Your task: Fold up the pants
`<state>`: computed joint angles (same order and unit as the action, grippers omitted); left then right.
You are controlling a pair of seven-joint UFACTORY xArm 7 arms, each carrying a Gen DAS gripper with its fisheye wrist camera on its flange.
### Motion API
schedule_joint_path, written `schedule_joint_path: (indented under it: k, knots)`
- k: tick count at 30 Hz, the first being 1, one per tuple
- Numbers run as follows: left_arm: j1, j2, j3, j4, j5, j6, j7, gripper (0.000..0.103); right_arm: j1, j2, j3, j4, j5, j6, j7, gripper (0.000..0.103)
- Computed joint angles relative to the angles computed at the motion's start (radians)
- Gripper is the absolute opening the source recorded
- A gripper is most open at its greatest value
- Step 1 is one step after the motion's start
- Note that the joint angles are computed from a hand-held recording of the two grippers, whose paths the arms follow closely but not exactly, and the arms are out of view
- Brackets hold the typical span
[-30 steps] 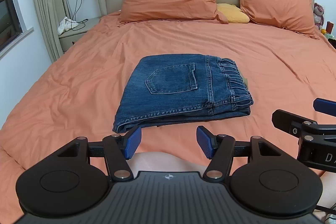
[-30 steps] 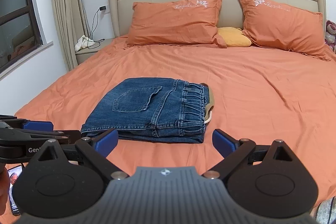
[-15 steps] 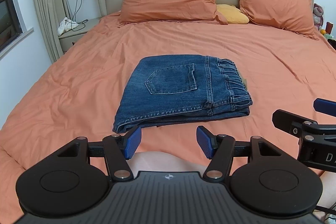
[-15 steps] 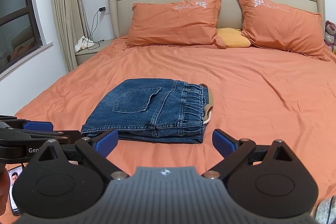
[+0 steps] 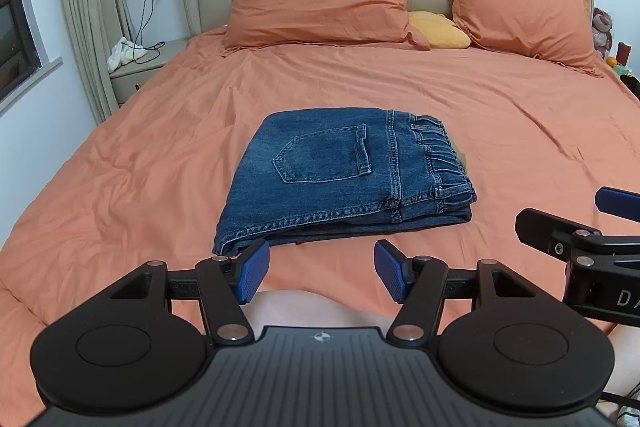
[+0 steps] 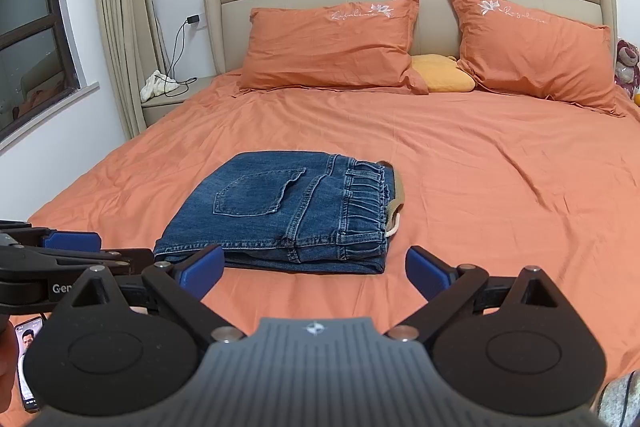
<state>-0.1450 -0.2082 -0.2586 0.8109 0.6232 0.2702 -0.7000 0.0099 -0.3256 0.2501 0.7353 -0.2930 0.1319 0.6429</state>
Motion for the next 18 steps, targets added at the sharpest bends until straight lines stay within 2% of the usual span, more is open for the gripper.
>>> schedule_joint_path:
  k: [18]
  knots:
    - [0.034, -0.022, -0.022, -0.013, 0.052, -0.036, -0.019, 0.071, -0.016, -0.025, 0.016, -0.005, -0.011, -0.002, 0.016, 0.096]
